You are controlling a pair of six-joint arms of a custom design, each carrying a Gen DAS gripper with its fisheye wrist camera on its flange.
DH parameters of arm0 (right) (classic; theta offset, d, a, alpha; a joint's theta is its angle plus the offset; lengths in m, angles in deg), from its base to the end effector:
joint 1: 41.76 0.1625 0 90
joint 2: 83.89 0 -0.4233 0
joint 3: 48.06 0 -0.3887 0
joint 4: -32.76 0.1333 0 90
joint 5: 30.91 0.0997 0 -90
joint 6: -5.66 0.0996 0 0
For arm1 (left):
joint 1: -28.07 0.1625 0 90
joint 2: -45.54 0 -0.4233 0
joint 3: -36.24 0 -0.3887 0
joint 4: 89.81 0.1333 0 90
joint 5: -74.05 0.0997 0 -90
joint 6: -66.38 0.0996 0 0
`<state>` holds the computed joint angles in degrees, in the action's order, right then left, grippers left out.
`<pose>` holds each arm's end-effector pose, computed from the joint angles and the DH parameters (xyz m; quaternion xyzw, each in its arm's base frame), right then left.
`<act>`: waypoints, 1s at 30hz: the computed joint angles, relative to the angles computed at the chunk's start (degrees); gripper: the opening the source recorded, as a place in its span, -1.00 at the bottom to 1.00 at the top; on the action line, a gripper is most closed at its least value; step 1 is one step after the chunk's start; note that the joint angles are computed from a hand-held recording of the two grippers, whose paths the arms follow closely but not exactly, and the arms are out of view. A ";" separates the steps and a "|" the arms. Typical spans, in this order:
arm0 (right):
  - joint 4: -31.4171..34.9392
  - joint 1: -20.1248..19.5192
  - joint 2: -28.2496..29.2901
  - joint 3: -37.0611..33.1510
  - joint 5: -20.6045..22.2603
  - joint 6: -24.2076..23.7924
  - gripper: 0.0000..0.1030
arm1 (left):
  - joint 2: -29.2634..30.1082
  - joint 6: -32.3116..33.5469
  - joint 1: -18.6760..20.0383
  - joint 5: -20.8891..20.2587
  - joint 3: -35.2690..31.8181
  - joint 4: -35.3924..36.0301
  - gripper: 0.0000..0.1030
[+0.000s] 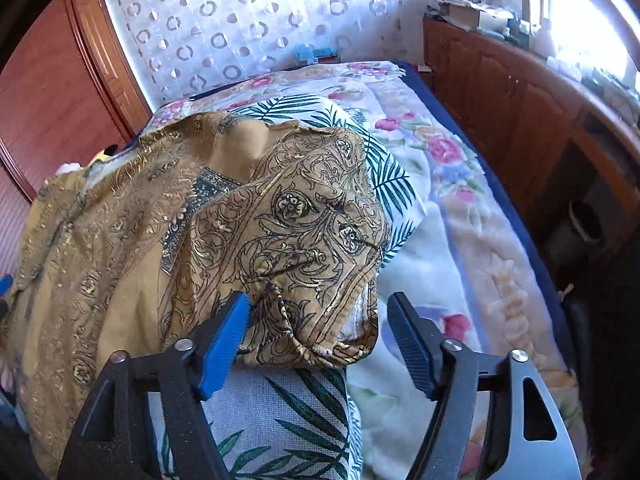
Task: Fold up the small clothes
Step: 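Move the right gripper to the opposite shirt side and grasp its edge, then fold the grasped shirt side over toward the center with the right gripper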
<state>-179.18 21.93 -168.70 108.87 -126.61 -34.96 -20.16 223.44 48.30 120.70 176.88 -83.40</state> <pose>-0.0213 -0.3215 0.2264 0.0920 -0.9014 0.3261 0.2696 -0.1062 -0.2541 0.0863 0.3427 0.8614 -0.3149 0.2035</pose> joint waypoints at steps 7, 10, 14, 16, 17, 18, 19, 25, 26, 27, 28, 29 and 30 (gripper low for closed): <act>-11.52 3.74 5.45 1.65 -5.81 -4.91 -0.74 | 0.55 -0.69 -0.11 0.12 0.27 -0.36 0.58; -16.48 5.93 7.45 2.30 -7.13 -7.05 -0.82 | 0.38 -1.05 -0.08 0.05 0.46 -0.40 0.58; -22.97 9.94 9.25 3.28 -7.00 -8.25 -0.82 | 0.13 -1.65 -0.28 0.00 0.79 -0.39 0.58; -24.22 12.75 9.76 3.73 -6.80 -8.23 -0.82 | -0.02 -2.08 -0.52 -0.12 0.94 -0.28 0.58; -25.18 14.21 10.65 4.04 -6.82 -8.28 -0.82 | -0.06 -2.19 -0.60 -0.19 0.99 -0.30 0.58; -25.45 15.76 11.30 4.15 -7.02 -8.28 -0.82 | -0.12 -2.25 -0.65 -0.25 1.08 -0.35 0.58; -25.62 17.55 12.24 4.22 -7.31 -8.33 -0.82 | -0.23 -2.39 -0.78 -0.37 1.18 -0.32 0.58; -27.64 21.97 20.41 5.29 -7.83 -9.45 -0.82 | -0.92 -4.04 -1.78 -1.29 1.75 0.26 0.58; -28.50 21.90 22.16 5.52 -8.00 -9.65 -0.82 | -1.06 -4.34 -1.98 -1.57 1.87 0.35 0.58; -29.78 21.59 24.25 5.80 -8.08 -9.93 -0.82 | -1.34 -4.36 -2.00 -1.78 1.96 0.31 0.58; -30.80 21.20 26.21 5.85 -8.15 -10.34 -0.82 | -1.51 -4.50 -2.10 -1.87 2.01 0.36 0.58; -31.69 20.80 27.80 5.93 -8.15 -10.65 -0.82 | -1.69 -4.82 -2.33 -1.99 2.17 0.42 0.58; -31.95 20.41 28.85 5.85 -8.05 -10.75 -0.82 | -1.79 -5.12 -2.61 -2.17 2.33 0.42 0.58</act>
<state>-211.14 42.34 -139.84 114.72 -134.66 -45.71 -21.95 218.32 45.69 118.54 179.21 -82.98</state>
